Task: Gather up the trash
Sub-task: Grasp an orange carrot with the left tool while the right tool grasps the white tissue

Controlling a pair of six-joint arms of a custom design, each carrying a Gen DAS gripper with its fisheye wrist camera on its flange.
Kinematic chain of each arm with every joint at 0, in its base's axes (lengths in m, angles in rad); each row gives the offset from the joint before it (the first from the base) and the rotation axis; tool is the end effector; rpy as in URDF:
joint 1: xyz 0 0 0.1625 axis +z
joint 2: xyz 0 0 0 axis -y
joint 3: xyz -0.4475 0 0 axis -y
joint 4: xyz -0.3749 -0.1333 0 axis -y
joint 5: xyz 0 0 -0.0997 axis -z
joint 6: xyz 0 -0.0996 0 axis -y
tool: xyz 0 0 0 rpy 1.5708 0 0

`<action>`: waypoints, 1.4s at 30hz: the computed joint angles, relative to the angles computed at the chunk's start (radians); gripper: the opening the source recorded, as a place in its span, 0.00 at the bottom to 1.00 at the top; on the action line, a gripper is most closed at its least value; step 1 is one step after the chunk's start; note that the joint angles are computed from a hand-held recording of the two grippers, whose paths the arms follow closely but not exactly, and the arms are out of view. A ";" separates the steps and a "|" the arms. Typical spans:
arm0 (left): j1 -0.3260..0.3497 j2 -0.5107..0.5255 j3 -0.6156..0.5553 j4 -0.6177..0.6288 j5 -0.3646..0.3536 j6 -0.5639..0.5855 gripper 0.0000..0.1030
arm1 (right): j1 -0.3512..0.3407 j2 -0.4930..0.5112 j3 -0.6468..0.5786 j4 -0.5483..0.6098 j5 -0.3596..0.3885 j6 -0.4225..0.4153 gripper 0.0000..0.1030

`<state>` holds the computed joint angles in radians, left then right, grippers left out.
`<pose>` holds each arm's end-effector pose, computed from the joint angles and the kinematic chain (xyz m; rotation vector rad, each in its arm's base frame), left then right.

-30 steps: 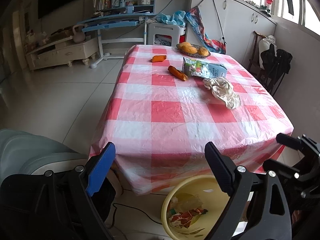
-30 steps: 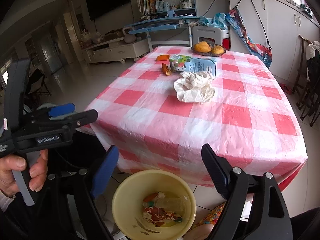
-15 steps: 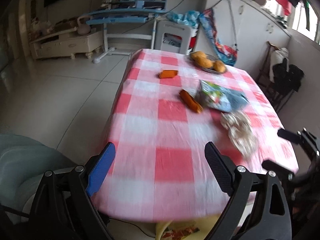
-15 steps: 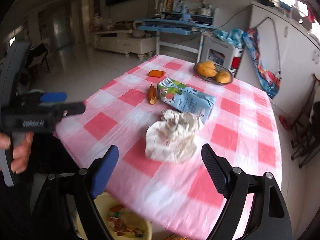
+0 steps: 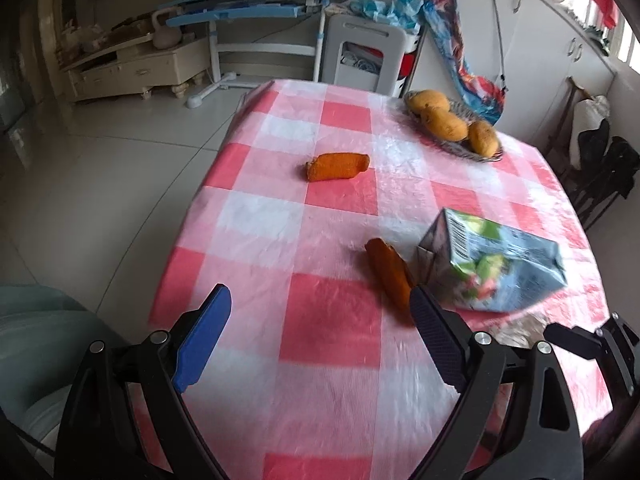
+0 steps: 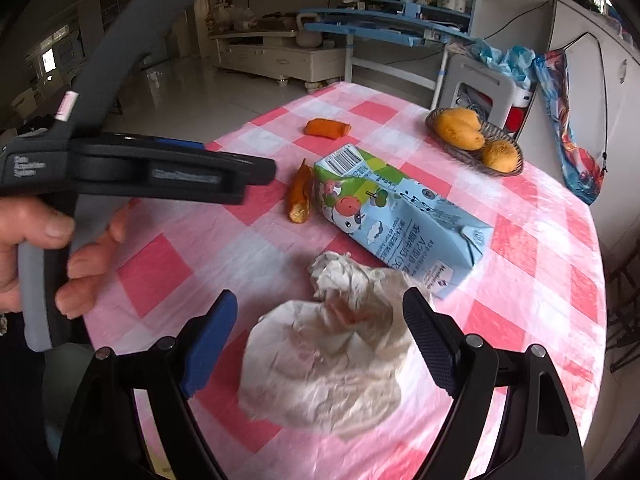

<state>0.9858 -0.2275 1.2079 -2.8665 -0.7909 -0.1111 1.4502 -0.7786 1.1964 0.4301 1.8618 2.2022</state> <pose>-0.2509 -0.7471 -0.0844 0.4145 2.3902 -0.7011 0.0258 -0.6575 0.1871 0.8557 -2.3149 0.6213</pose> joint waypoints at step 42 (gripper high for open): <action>0.020 -0.088 0.101 0.085 -0.204 0.176 0.14 | -0.032 0.062 -0.203 0.265 -0.061 0.204 0.36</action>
<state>1.0059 -0.3154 1.3093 -2.7814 -0.9947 0.0646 1.4184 -0.7165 0.9929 0.6951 1.8008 2.4063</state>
